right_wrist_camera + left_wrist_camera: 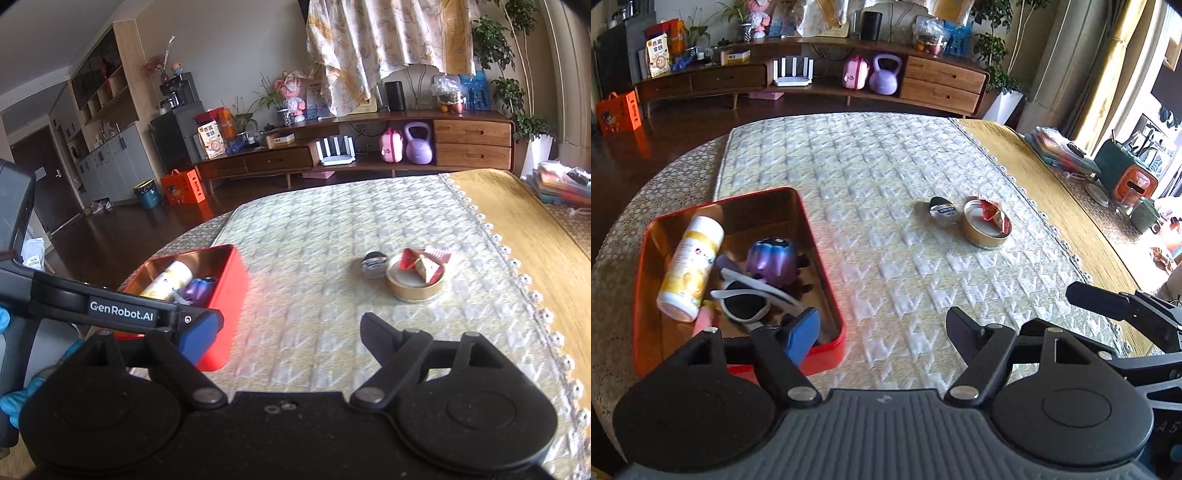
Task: Organize rigid objects
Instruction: 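Withdraw both tools from the tray toward the dark jar and tape roll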
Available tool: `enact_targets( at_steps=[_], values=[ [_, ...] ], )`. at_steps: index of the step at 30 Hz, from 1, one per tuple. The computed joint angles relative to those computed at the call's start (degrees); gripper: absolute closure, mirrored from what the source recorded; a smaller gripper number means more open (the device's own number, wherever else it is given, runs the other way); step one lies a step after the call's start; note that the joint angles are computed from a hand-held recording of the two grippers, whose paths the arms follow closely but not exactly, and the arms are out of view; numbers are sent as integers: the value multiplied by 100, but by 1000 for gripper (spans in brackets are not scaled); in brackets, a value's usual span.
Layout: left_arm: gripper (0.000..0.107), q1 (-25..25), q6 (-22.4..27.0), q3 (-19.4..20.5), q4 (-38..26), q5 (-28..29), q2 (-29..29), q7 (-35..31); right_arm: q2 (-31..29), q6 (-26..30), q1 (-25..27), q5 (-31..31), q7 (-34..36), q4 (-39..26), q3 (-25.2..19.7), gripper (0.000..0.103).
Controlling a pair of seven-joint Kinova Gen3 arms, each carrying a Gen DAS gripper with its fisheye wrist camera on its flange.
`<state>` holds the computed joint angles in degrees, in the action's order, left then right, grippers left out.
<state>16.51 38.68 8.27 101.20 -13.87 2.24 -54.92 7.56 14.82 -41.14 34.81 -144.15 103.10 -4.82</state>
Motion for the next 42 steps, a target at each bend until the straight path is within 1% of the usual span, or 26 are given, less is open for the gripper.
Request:
enact_targets(
  at_steps=[3,5,7,9,12,17,18,23,27,29,32,33,35,38,39,40,42],
  values=[
    [31,95,87,29,-236,-120,211,130,-34,-54,161,-51,183,46,2,14],
    [28,203,111,3,-374,-286,339,305,-28,-113,340,-233,465,50,-49,13],
    [28,334,91,-49,-489,-516,462,554,-20,-158,408,-286,643,60,-2,6],
    [27,393,84,-89,-629,-553,596,592,2,-249,505,-336,841,87,26,4],
    [27,520,146,-178,-894,-645,854,683,83,-330,775,-768,1432,41,-70,3],
    [27,775,312,-390,-1428,-875,1320,851,222,-422,923,-1250,2019,-33,62,3],
    [27,821,342,-439,-1533,-907,1408,894,255,-431,1022,-1392,2199,-48,19,3],
    [27,912,603,-581,-2178,-875,1912,807,437,-380,1286,-1960,2840,-209,-30,3],
    [27,858,812,-634,-2666,-600,2301,627,553,-403,1252,-2164,3063,-284,123,3],
    [27,821,902,-672,-2893,-449,2485,588,639,-384,1479,-2361,3409,-368,-64,5],
    [27,799,1038,-741,-3231,-305,2754,522,807,-274,1491,-2496,3677,-536,-47,7],
    [27,796,1087,-766,-3341,-272,2837,506,901,-226,1586,-2577,3827,-646,-112,8],
    [27,770,1210,-796,-3593,-178,3021,482,1036,-151,1608,-2679,3989,-789,-109,11],
    [27,713,1385,-797,-3947,-6,3283,415,1192,-90,1552,-2725,4171,-953,-30,14],
    [27,726,1452,-822,-4063,12,3370,410,1242,-76,1580,-2739,4267,-1004,-42,17],
    [27,746,1518,-854,-4180,22,3461,426,1292,-24,1646,-2787,4393,-1069,-112,22],
    [27,753,1623,-884,-4426,70,3644,441,1381,69,1749,-2898,4629,-1180,-229,27]
  ],
)
